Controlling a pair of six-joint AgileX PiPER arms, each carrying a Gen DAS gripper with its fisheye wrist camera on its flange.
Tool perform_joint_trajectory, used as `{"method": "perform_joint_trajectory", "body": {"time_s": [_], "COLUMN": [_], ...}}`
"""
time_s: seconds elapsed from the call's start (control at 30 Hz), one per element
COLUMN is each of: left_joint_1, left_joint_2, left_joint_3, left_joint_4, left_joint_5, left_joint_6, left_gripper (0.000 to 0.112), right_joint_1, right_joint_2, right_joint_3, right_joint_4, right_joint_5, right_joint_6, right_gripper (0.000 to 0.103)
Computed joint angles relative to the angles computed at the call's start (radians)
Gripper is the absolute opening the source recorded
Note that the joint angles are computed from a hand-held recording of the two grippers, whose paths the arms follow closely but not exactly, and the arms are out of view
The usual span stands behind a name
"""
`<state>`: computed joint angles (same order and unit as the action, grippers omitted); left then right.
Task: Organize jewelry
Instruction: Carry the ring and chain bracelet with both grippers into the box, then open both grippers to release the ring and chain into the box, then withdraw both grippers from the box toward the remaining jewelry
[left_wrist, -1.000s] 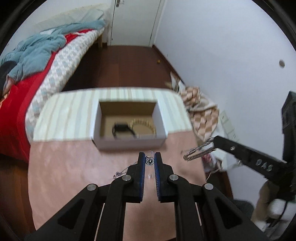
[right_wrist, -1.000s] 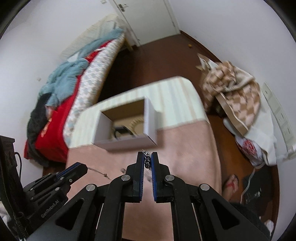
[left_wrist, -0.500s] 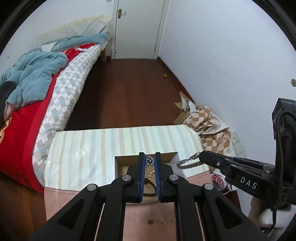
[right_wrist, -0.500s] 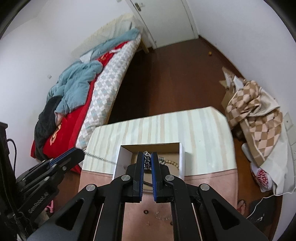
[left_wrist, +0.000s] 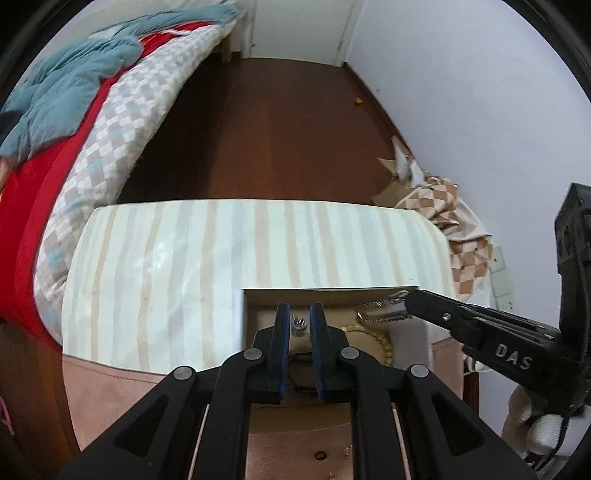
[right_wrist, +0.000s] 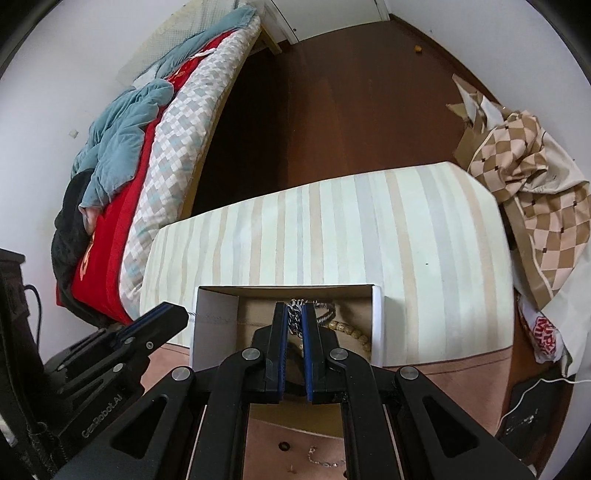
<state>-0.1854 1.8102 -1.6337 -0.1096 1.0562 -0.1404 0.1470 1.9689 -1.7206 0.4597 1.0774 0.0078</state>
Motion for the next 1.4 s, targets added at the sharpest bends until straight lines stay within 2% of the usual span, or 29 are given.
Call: {"method": "perform_joint_trajectory", "body": {"time_s": [0.13,0.2,0.27,0.3,0.33,0.43,0.5,0.53,0.57,0.63,0.7,0.73,1.03,1.4], "left_joint_1": [-0.012,-0.025,-0.036,-0.038,-0.038,-0.037,-0.044,-0.050,-0.055,-0.068,-0.088,-0.095,-0.141,-0.235], "left_joint_2": [0.016,0.011,-0.001,-0.014,-0.025,-0.046,-0.072,-0.086,-0.104,-0.134,-0.153,-0.161,-0.260,-0.464], "left_joint_3": [-0.016,-0.011,0.001,0.017,0.031,0.053,0.086,0.105,0.133,0.180,0.221,0.240,0.376,0.442], "left_joint_4": [0.076,0.121,0.168,0.182,0.196,0.226,0.264,0.284,0.308,0.348,0.397,0.410,0.435,0.533], "left_joint_5": [0.024,0.024,0.018,0.004,-0.007,-0.012,-0.026,-0.036,-0.051,-0.070,-0.071,-0.074,-0.086,-0.002], "left_joint_6": [-0.058,-0.084,-0.114,-0.123,-0.133,-0.156,-0.185,-0.201,-0.218,-0.246,-0.288,-0.300,-0.380,-0.484], "left_gripper": [0.014,0.027,0.060,0.064,0.064,0.066,0.080,0.090,0.095,0.096,0.103,0.103,0.103,0.103], "right_joint_1": [0.006,0.014,0.015,0.017,0.017,0.028,0.044,0.061,0.078,0.110,0.147,0.163,0.229,0.304], "right_joint_2": [0.073,0.083,0.066,0.052,0.037,-0.007,-0.039,-0.064,-0.090,-0.127,-0.167,-0.185,-0.318,-0.517], "right_joint_3": [-0.086,-0.101,-0.085,-0.073,-0.061,-0.029,-0.002,0.025,0.058,0.114,0.188,0.226,0.417,0.468], "right_joint_4": [-0.051,-0.093,-0.110,-0.120,-0.127,-0.169,-0.220,-0.275,-0.322,-0.410,-0.508,-0.541,-0.645,-0.706], "right_joint_5": [0.086,0.111,0.104,0.097,0.092,0.076,0.061,0.045,0.027,0.000,-0.027,-0.038,-0.101,-0.056], "right_joint_6": [0.023,0.049,0.050,0.054,0.056,0.067,0.088,0.115,0.136,0.182,0.243,0.270,0.393,0.497], "right_gripper": [0.009,0.012,0.028,0.041,0.047,0.047,0.051,0.057,0.062,0.084,0.093,0.095,0.099,0.099]}}
